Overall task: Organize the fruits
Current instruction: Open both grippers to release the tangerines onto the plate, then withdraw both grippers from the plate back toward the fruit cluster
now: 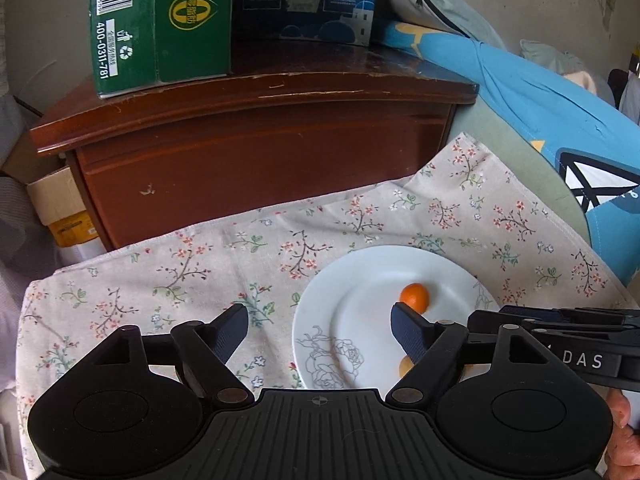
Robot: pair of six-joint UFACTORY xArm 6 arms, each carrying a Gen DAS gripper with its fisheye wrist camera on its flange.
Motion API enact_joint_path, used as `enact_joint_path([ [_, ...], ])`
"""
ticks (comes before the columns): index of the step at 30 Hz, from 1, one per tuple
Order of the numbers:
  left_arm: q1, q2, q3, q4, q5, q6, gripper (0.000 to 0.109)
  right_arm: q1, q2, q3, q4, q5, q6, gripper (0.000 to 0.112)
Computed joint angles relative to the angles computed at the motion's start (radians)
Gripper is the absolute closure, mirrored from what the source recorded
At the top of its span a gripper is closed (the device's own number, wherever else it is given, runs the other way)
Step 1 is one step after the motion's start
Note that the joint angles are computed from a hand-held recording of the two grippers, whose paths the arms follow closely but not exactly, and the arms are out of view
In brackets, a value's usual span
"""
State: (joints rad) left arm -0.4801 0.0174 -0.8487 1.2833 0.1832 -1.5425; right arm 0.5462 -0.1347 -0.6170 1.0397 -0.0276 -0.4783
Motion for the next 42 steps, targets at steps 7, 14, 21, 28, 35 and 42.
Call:
enact_joint_path([
  [7, 0.001, -0.083, 0.069, -0.078, 0.077, 0.065, 0.026, 0.014, -0.021, 0.013, 0.011, 0.020, -0.026, 0.073],
  [14, 0.010, -0.183, 0.158, -0.078, 0.108, 0.032, 0.026, 0.028, -0.070, 0.052, 0.000, 0.046, -0.014, 0.073],
  [21, 0.012, -0.261, 0.246, -0.126, 0.131, 0.018, 0.025, 0.054, -0.118, 0.111, -0.126, 0.040, 0.106, 0.073],
  [28, -0.008, -0.301, 0.307, -0.155, 0.151, -0.002, 0.025, 0.075, -0.171, 0.178, -0.239, 0.022, 0.246, 0.072],
  [35, -0.055, -0.339, 0.359, -0.165, 0.184, -0.037, 0.025, 0.100, -0.225, 0.248, -0.304, 0.021, 0.382, 0.072],
  [42, -0.093, -0.371, 0.415, -0.215, 0.209, -0.072, 0.025, 0.138, -0.230, 0.292, -0.385, 0.012, 0.490, 0.072],
])
